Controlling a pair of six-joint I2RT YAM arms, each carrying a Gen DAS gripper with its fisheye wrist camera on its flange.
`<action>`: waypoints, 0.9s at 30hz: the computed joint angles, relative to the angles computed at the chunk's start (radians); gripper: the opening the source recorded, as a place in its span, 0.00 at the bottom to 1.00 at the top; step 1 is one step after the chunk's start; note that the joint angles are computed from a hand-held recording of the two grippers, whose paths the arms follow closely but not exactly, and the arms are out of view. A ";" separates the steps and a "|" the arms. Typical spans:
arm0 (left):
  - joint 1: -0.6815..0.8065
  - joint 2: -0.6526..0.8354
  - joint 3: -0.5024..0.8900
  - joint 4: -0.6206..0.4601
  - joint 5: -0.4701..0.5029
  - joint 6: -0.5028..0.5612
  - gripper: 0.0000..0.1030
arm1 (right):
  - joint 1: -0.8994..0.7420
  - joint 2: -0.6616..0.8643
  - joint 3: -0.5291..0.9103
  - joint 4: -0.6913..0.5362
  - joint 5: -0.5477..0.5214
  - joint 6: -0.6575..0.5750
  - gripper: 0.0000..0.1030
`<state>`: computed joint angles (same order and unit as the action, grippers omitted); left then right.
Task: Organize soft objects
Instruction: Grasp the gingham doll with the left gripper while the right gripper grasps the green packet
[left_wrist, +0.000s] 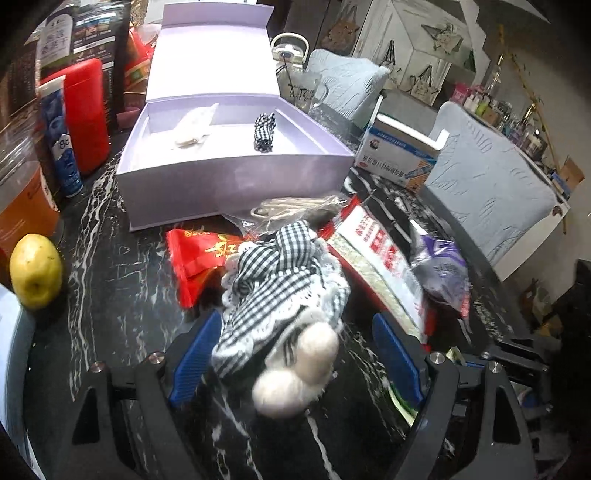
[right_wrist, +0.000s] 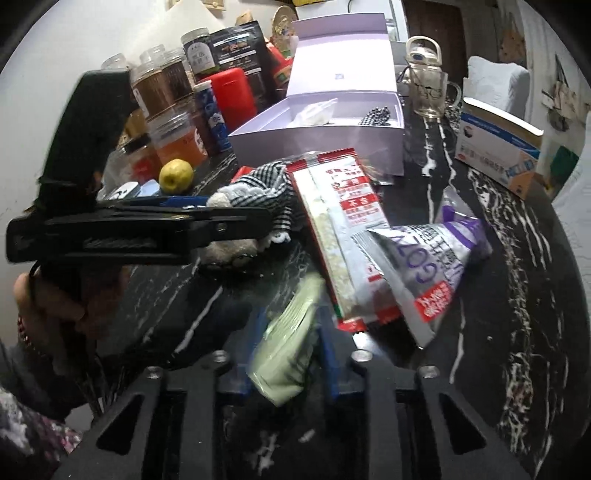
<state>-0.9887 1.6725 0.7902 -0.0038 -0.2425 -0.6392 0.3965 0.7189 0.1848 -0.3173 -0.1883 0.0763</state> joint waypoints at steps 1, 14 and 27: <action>0.007 0.023 0.020 -0.010 0.005 0.004 0.82 | -0.004 -0.001 -0.004 -0.001 0.004 -0.006 0.25; -0.024 0.153 0.139 -0.097 -0.141 0.045 0.53 | 0.038 0.001 -0.025 0.010 0.023 -0.004 0.52; -0.059 -0.002 0.001 -0.093 -0.079 -0.055 0.45 | 0.148 -0.075 -0.060 0.009 0.113 0.095 0.26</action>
